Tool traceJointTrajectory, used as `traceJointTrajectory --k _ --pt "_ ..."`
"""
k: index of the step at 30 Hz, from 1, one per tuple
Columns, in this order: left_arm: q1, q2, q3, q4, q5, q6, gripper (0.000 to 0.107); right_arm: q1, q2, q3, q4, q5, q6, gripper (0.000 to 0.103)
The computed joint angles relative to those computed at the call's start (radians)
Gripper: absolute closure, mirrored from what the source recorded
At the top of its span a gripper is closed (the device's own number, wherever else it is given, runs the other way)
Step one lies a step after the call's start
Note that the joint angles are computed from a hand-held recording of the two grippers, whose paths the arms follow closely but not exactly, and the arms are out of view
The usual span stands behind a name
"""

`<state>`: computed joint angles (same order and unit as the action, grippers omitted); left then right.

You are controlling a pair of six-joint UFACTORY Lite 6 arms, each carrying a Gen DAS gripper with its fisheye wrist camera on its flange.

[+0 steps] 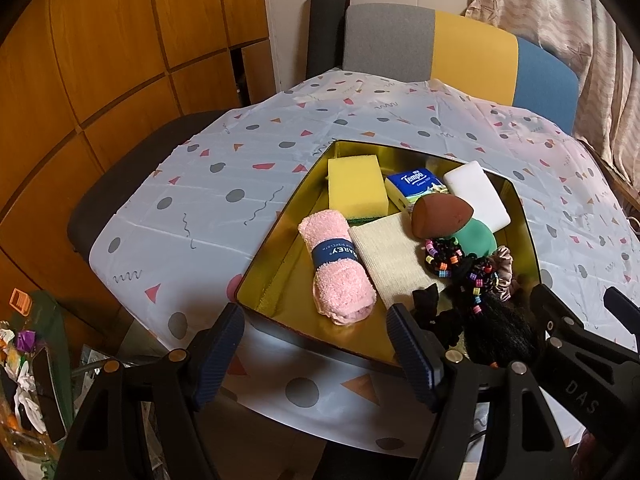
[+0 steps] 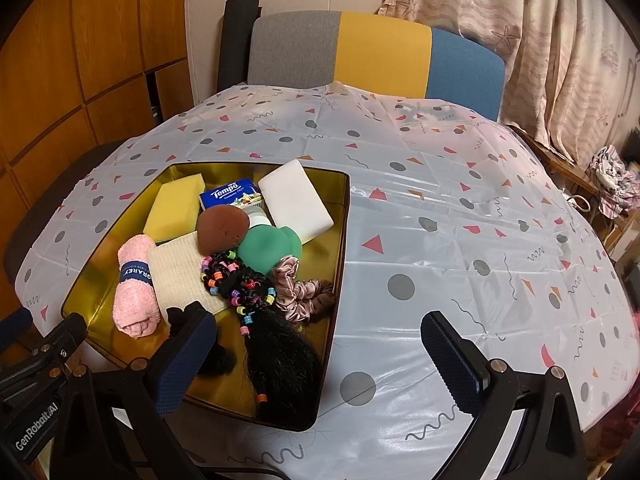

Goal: Organize rigid objects

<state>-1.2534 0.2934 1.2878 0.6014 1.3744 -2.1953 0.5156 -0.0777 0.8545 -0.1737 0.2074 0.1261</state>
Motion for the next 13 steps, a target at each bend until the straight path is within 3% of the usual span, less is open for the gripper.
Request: traceJointTrajectory --k 5,7,13 --pt "-0.005 0.011 0.016 0.005 0.023 0.003 0.034 0.0 0.002 0.0 -0.004 -0.002 0.006 0.0" --pt "-0.008 0.019 0.027 0.008 0.037 0.007 0.043 0.001 0.003 -0.001 -0.007 -0.003 0.01 0.0" --pt "-0.009 0.011 0.016 0.013 0.026 0.0 0.043 0.0 0.005 0.004 -0.005 -0.001 0.008 0.0"
